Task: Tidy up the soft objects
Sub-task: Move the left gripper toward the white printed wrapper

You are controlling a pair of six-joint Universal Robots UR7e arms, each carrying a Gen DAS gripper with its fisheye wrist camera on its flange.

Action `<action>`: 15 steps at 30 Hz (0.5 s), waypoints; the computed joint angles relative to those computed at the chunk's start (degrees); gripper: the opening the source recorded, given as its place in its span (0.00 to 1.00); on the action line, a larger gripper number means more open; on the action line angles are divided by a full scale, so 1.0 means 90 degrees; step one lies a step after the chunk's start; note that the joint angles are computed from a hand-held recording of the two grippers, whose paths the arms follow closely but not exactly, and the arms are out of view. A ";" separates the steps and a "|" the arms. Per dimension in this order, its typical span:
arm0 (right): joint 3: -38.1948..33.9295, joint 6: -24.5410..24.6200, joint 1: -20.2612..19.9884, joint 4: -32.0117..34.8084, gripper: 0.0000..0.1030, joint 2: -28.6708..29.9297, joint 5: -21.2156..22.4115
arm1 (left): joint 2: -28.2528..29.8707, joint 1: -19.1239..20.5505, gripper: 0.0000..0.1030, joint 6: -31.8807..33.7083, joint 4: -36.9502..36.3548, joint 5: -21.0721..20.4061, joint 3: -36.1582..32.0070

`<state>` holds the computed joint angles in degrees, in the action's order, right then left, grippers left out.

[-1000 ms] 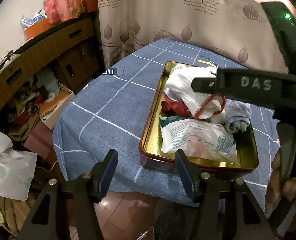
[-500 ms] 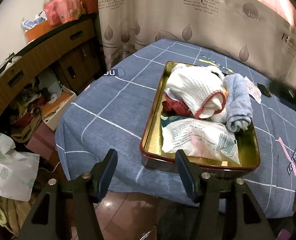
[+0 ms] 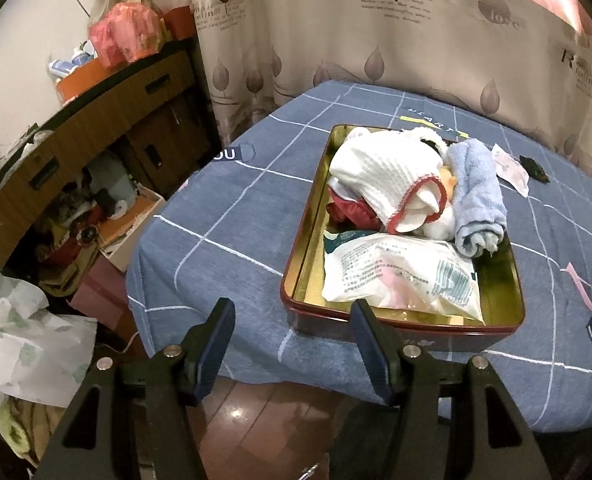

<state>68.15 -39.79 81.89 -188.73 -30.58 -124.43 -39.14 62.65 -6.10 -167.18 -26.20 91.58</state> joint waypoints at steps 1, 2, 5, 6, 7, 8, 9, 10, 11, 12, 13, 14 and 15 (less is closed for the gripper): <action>-0.0094 0.0016 -0.0075 0.0000 0.80 0.0016 -0.0127 | 0.0016 -0.0011 0.60 0.0029 -0.0007 0.0046 -0.0008; -0.0185 0.0025 -0.0117 0.0024 0.81 0.0044 -0.0237 | 0.0029 -0.0019 0.60 0.0047 -0.0010 0.0072 -0.0014; -0.0345 0.0606 -0.0207 0.0586 0.84 -0.0025 -0.0266 | 0.0070 -0.0041 0.60 0.0078 0.0037 0.0169 -0.0043; -0.0429 0.0654 -0.0205 0.0613 0.90 0.0010 -0.0352 | 0.0083 -0.0049 0.60 0.0087 0.0047 0.0186 -0.0054; -0.0511 0.0726 -0.0207 0.0761 0.94 0.0037 -0.0419 | 0.0092 -0.0063 0.60 0.0113 0.0033 0.0211 -0.0055; -0.0550 0.0824 -0.0214 0.0925 0.94 0.0032 -0.0419 | 0.0106 -0.0080 0.60 0.0147 0.0010 0.0248 -0.0055; -0.0541 0.0894 -0.0224 0.0965 0.95 0.0011 -0.0372 | 0.0118 -0.0095 0.60 0.0170 0.0001 0.0287 -0.0059; -0.0539 0.0902 -0.0228 0.0976 0.97 0.0008 -0.0386 | 0.0125 -0.0109 0.60 0.0188 -0.0008 0.0307 -0.0056; -0.0558 0.0938 -0.0240 0.1055 0.97 0.0001 -0.0377 | 0.0133 -0.0123 0.60 0.0212 -0.0007 0.0322 -0.0065; -0.0495 0.0990 -0.0257 0.1059 0.97 -0.0036 -0.0322 | 0.0140 -0.0138 0.60 0.0214 0.0010 0.0342 -0.0073; -0.0492 0.1067 -0.0268 0.1127 0.98 -0.0053 -0.0276 | 0.0144 -0.0159 0.60 0.0232 0.0002 0.0366 -0.0074; -0.0492 0.1146 -0.0277 0.1206 0.98 -0.0071 -0.0244 | 0.0144 -0.0175 0.60 0.0263 -0.0019 0.0378 -0.0070; -0.0497 0.1234 -0.0291 0.1299 0.99 -0.0095 -0.0213 | 0.0153 -0.0198 0.60 0.0283 -0.0030 0.0398 -0.0077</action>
